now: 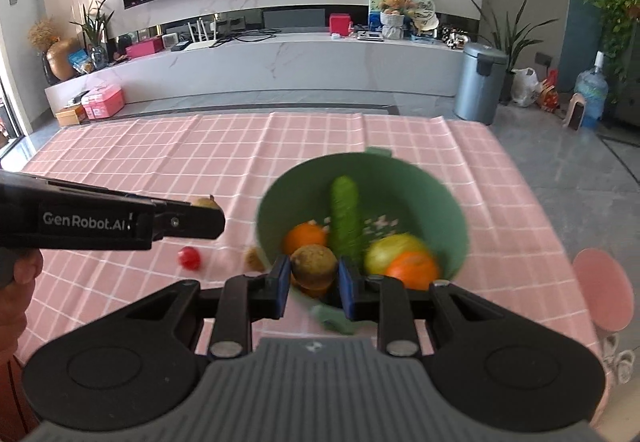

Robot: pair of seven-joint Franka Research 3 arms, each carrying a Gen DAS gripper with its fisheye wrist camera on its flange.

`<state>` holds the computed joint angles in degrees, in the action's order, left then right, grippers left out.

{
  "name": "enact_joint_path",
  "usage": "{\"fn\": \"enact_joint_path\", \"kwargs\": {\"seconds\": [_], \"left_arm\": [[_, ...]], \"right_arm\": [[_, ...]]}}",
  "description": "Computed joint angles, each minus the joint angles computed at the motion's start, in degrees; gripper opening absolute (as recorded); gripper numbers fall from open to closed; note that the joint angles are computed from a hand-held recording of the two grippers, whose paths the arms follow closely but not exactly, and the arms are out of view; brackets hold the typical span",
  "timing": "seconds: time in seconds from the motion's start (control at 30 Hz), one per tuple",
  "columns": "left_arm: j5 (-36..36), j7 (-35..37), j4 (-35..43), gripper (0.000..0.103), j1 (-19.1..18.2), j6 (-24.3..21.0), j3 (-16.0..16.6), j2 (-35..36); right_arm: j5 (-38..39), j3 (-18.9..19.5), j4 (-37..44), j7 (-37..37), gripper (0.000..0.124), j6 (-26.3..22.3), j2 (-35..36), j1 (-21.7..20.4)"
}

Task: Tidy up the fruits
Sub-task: 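Carry the brown fruit with the left gripper while the right carries another into the bowl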

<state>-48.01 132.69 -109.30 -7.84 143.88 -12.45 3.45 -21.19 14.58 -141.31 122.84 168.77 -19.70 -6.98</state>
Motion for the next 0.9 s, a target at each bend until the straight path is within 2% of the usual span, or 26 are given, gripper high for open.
{"fn": "enact_joint_path", "kwargs": {"seconds": [0.1,0.23,0.43,0.9], "left_arm": [[2.0,-1.6,2.9,0.03,-0.3,-1.6,-0.5,2.4],[7.2,-4.6,6.0,0.03,-0.5,-2.1,-1.6,5.4],[13.4,-8.3,9.2,0.03,-0.3,-3.1,-3.1,8.9],[20.4,-12.6,12.6,0.03,1.0,-5.9,-4.9,13.2]], "right_arm": [[-0.9,-1.0,1.4,-1.9,0.021,-1.3,0.9,-0.4],[1.0,-4.4,3.8,-5.6,0.021,-3.5,3.4,1.5],[0.4,-7.4,7.0,-9.3,0.021,-5.6,7.1,3.4],[-1.9,-10.9,10.7,-10.2,0.022,-7.5,12.0,7.3]]}}
